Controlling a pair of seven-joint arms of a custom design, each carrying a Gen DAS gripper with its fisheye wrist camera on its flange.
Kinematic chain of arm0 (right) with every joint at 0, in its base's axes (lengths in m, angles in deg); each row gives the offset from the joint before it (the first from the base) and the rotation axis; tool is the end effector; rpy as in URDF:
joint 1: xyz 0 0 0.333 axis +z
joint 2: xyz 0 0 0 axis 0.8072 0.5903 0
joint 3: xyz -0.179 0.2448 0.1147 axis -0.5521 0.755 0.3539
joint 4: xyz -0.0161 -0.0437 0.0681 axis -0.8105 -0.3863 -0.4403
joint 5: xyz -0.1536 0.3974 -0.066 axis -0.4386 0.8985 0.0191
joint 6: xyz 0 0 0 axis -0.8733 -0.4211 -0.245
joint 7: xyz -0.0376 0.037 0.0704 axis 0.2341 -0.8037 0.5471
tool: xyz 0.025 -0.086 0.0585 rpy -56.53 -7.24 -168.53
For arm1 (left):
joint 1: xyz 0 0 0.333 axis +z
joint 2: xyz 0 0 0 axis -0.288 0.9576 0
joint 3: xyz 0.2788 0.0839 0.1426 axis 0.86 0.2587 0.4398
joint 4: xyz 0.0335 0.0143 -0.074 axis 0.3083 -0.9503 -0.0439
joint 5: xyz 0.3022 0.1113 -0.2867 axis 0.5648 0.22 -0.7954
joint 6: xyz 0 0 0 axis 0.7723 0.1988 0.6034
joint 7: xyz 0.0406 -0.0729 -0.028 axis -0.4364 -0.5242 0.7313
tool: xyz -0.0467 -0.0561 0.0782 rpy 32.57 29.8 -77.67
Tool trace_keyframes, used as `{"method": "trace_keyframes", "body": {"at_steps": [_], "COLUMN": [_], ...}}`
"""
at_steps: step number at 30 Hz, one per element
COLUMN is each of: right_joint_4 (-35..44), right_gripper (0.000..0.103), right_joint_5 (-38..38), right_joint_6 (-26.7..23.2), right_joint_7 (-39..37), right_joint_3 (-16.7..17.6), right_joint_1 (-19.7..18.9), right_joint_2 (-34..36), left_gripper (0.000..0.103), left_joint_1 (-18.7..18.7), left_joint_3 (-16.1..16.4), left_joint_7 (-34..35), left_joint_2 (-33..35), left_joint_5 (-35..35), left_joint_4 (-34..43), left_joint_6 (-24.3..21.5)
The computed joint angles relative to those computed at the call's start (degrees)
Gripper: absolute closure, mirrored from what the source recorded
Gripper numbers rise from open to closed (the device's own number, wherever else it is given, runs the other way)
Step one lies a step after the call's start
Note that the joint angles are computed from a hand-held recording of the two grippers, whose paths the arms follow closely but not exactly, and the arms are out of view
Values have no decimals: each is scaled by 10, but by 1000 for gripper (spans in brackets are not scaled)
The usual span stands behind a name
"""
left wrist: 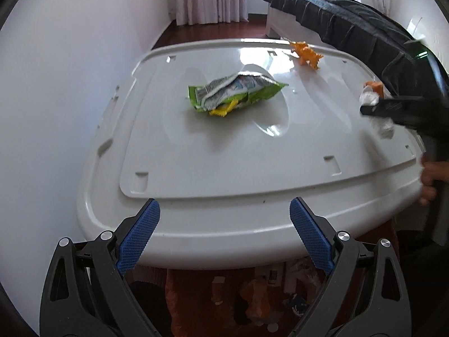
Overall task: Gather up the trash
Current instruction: 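Grasp the green snack bag with the left gripper and lift it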
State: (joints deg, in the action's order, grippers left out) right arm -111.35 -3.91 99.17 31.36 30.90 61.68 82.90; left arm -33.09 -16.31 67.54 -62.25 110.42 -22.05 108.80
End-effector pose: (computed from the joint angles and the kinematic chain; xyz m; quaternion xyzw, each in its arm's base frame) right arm 0.7062 0.1313 0.5695 -0.6829 0.6746 -0.1097 0.2578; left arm 0.5690 -0.3118 0.5870 -0.6920 0.6676 -0.1880 0.2003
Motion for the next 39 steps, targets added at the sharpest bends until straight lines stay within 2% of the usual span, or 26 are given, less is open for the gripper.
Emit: {"method": "trace_keyframes", "body": {"at_steps": [2, 5, 6, 10, 11, 13, 16, 20, 26, 29, 32, 33, 35, 36, 38, 39], "right_joint_4": [-44, -68, -68, -36, -24, -19, -19, -16, -7, 0, 3, 6, 10, 14, 17, 18], "right_gripper": [73, 73, 73, 73, 73, 73, 73, 72, 72, 72, 72, 72, 72, 72, 72, 72], "right_joint_5": [44, 67, 80, 147, 158, 178, 186, 190, 182, 179, 171, 170, 168, 167, 166, 166], "right_joint_6": [34, 58, 58, 32, 26, 23, 27, 27, 29, 25, 20, 17, 15, 13, 13, 13], "right_joint_7": [-43, -69, -76, -97, -97, -99, -100, -98, -94, -93, -91, -90, -87, -85, -84, -84], "right_joint_3": [11, 10, 9, 8, 8, 9, 9, 9, 8, 10, 12, 13, 13, 14, 15, 16], "right_joint_1": [-8, -2, -1, -9, -11, -15, -16, -16, -16, -16, -14, -13, -13, -13, -13, -13], "right_joint_2": [-40, -64, -65, -45, -37, -34, -36, -34, -28, -21, -18, -15, -12, -9, -6, -5], "left_gripper": [12, 12, 12, 12, 12, 12, 12, 12, 12, 12, 11, 13, 19, 30, 34, 39], "left_joint_1": [3, 6, 4, -8, -15, -21, -22, -25, -20, -20, -18, -6, -8, -7, -15, -17], "left_joint_3": [2, 2, 3, 7, 12, 20, 28, 38, 55, 66, 74, 67, 70, 69, 77, 78], "left_joint_7": [21, 82, 96, 241, 266, 312, 385, 447, 463, 448, 425, 418, 414, 410, 389, 381], "left_joint_2": [-2, 14, 20, 83, 101, 128, 189, 257, 320, 328, 341, 327, 304, 296, 291, 292], "left_joint_5": [-18, -39, -33, 1, 26, 31, -4, -59, -121, -126, -131, -151, -142, -144, -131, -126], "left_joint_4": [-3, 22, 32, 113, 134, 167, 250, 342, 413, 413, 415, 386, 343, 327, 320, 323], "left_joint_6": [7, -2, -5, -13, -8, -3, -10, -39, -55, -39, -45, -18, 21, 36, 40, 39]}}
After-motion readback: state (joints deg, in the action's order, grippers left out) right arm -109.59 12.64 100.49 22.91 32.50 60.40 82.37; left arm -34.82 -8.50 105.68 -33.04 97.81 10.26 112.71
